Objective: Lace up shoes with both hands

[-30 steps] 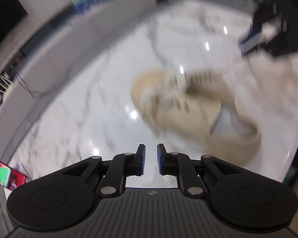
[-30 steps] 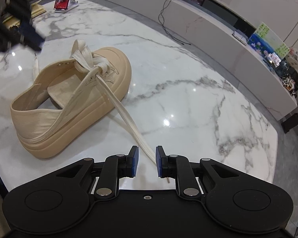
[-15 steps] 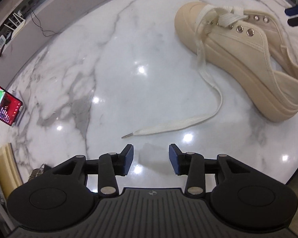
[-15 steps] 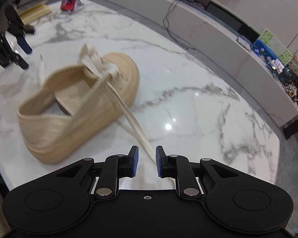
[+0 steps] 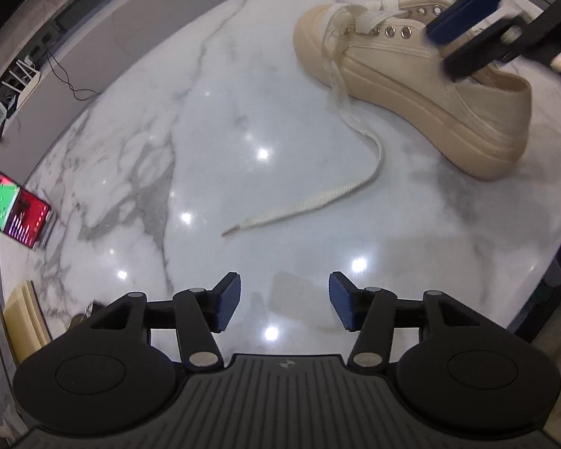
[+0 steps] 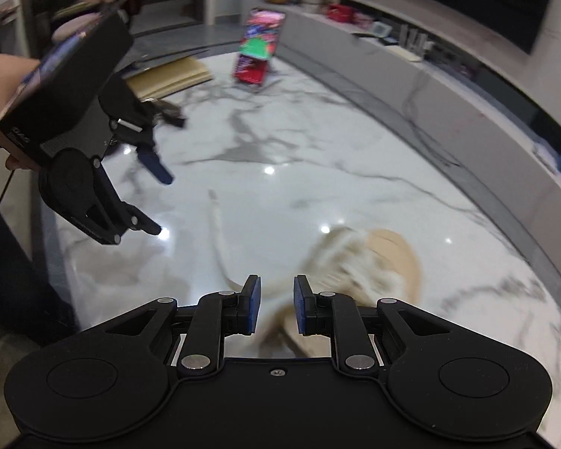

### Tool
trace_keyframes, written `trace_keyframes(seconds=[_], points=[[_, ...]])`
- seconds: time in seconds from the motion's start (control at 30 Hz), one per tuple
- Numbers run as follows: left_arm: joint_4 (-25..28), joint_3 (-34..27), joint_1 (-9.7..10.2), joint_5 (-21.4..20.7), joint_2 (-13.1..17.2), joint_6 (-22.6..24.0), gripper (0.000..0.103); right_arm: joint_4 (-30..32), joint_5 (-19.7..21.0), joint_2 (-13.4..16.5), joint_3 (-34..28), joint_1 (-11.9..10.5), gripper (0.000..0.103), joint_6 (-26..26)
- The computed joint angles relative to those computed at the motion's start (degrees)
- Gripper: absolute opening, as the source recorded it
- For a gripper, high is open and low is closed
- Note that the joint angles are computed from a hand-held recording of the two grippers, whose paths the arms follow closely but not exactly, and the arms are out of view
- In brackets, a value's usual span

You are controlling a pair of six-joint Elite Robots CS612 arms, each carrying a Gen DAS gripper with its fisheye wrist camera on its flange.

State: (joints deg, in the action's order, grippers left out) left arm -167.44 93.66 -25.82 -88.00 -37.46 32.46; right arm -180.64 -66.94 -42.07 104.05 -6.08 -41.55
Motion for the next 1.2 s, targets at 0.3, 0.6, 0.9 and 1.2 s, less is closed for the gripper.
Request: trace_keyframes(seconds=[0.3,0.6,0.9,1.2], points=[[-1.5,1.6,2.52,-1.7,-0.2,0.6,0.051,8.9,-1.2,4.7,-8.4,5.1,0.021,0.2],[-3.2,2.7,3.70,-3.9,-0.4,2.7,0.051,16.7,-3.1,8.1,-15.7,7.2,0.021,3.9],[-3.9,3.2,4.47,-5.7,-0.5,3.5,0.051,23.2,-3.6,10.3,-20.6,7.8,0.021,4.7],[-4.3,3.5,5.00,-6.1,-0.5,3.8,0.051,25.6,-3.5,11.0,-22.2,7.7,0.001,5.1]])
